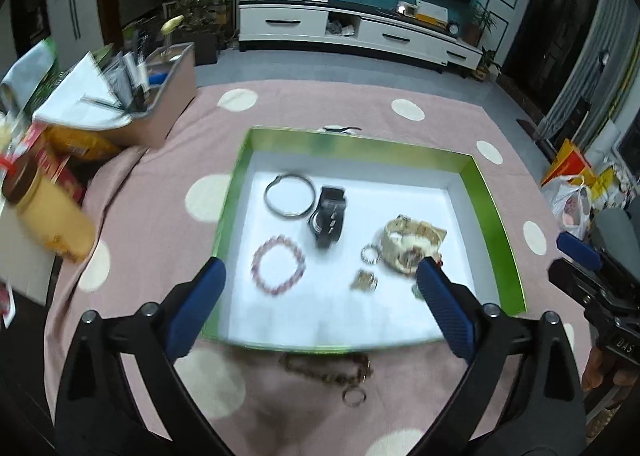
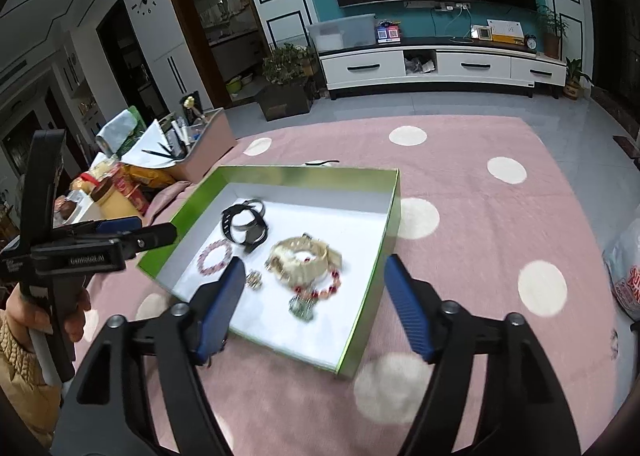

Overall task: Organize jewelry
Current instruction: 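Withdraw both tools and bring right tool to the small ring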

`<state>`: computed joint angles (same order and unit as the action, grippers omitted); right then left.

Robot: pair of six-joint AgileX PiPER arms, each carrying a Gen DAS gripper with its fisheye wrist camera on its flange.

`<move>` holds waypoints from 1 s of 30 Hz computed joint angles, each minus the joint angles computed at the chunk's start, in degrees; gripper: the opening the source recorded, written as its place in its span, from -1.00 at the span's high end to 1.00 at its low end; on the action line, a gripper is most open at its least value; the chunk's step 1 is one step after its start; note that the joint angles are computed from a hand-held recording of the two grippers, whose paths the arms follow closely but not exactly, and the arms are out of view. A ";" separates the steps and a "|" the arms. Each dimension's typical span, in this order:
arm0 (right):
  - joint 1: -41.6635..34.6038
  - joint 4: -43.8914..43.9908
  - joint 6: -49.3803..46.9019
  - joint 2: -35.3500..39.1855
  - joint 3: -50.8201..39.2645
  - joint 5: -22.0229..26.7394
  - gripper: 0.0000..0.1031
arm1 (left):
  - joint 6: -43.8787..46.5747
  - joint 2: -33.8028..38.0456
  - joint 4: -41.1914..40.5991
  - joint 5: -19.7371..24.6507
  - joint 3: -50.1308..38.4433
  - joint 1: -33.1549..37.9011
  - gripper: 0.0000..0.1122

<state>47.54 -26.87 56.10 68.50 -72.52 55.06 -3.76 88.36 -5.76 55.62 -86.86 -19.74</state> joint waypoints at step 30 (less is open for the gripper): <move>18.61 -0.37 6.13 20.89 -2.66 -4.45 -0.06 | 24.44 -20.04 -30.77 -6.44 37.33 24.65 -0.79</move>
<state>66.15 -27.24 62.23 89.39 -75.18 50.61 20.68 68.32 -36.53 49.17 -49.54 4.90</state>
